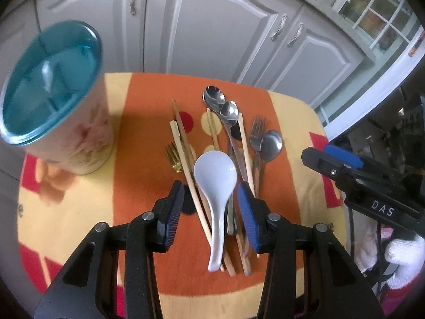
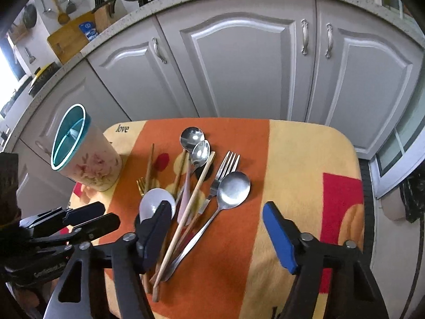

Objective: Organize utensils
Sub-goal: 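Lower left tool to the white ceramic spoon while right tool approaches a metal spoon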

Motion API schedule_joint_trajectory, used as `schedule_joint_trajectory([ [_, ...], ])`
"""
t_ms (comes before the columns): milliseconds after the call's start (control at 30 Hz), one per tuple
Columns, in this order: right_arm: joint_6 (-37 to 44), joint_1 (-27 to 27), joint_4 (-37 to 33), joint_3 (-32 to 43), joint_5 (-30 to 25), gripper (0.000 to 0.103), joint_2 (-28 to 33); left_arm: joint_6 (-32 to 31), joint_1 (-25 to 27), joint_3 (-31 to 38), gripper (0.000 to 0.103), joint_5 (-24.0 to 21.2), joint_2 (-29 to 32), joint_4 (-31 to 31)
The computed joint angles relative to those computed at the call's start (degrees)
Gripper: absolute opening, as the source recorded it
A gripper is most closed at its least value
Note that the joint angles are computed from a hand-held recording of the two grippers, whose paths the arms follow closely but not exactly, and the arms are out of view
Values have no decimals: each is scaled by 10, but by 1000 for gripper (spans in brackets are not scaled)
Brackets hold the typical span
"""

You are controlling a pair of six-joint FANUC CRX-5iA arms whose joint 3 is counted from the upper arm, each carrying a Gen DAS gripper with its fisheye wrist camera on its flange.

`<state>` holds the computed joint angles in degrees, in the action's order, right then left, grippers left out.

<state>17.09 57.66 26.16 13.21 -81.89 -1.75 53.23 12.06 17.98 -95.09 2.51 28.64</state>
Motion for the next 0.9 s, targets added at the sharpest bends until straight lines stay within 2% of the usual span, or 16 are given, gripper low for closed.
schedule_joint_trajectory([
  [33,8,-6,-7,0,1,61,2,1,-7,3,36,4,5,-6],
  [233,7,-45,-58,-22,29,53,-5,-8,-39,17,36,17,29,-24],
  [367,15,-55,-68,-29,51,53,-9,-23,-52,25,36,22,40,-34],
  [633,37,-76,-94,-41,77,53,-18,-49,-70,55,34,-3,74,-50],
  [833,44,-93,-110,-62,86,52,-24,-57,-79,73,16,-26,94,-57],
  [900,52,-101,-120,-75,106,46,-31,-61,-81,72,11,-28,94,-55],
])
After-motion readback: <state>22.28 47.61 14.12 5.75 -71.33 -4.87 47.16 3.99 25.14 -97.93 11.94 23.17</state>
